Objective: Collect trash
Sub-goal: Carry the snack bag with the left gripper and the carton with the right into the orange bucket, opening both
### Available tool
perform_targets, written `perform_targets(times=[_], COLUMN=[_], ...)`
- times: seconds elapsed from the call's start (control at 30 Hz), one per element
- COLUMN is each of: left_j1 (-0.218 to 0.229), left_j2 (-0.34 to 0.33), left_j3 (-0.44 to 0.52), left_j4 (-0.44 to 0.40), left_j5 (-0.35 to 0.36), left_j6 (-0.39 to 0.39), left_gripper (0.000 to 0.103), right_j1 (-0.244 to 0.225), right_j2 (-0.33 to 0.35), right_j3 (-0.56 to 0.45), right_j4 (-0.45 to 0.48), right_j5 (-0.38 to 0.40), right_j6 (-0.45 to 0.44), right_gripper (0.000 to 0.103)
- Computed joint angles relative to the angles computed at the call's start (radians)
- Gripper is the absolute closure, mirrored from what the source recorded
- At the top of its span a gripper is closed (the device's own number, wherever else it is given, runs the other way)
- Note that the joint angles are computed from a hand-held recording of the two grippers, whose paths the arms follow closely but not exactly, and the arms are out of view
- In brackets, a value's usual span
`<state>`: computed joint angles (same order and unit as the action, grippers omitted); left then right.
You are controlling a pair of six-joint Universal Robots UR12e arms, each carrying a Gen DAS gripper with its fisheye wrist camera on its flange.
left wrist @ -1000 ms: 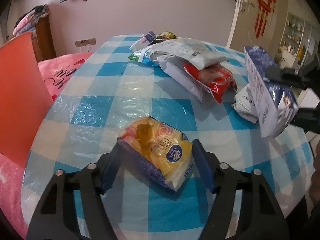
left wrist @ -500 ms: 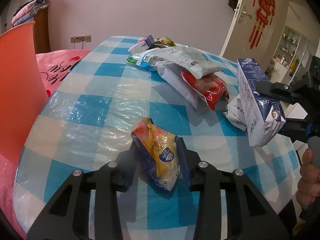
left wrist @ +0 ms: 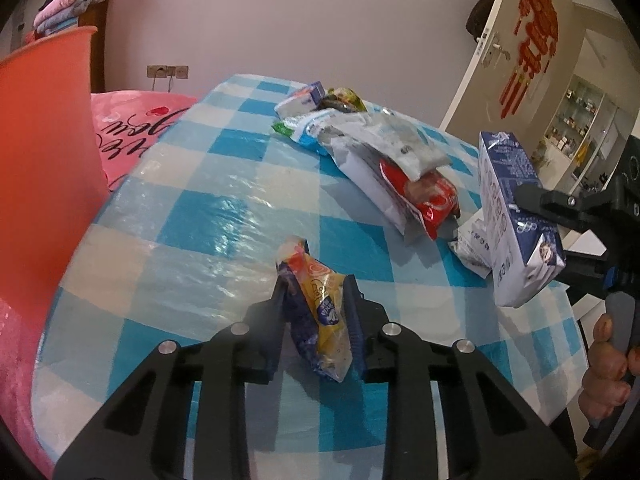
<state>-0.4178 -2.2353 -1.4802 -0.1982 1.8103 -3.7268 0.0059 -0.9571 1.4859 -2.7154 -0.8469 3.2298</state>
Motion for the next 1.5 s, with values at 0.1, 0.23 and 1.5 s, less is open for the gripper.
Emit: perform_targets(times=[0.1, 0.23, 1.5], left_j1=[0.002, 0.006, 0.123], left_j2=[0.010, 0.026, 0.227], left_j3=[-0.009, -0.019, -0.178], left_j4=[0.023, 0.060, -0.098], left_j5=[0.016, 0.032, 0.493], left_j6=[0.006, 0.015, -0.219], left_gripper=[0.074, 0.074, 0.047], right_j1=[0.004, 0.010, 0.290], right_j2=[-0.001, -0.002, 0.245], right_j3=[-0.005, -0.019, -0.623], right_j4=[0.008, 0.016, 0.601], right_j5=[0.005, 0.025, 0.215], right_j6=[-0.011, -0.018, -0.441], right_gripper=[0.037, 0.037, 0.022])
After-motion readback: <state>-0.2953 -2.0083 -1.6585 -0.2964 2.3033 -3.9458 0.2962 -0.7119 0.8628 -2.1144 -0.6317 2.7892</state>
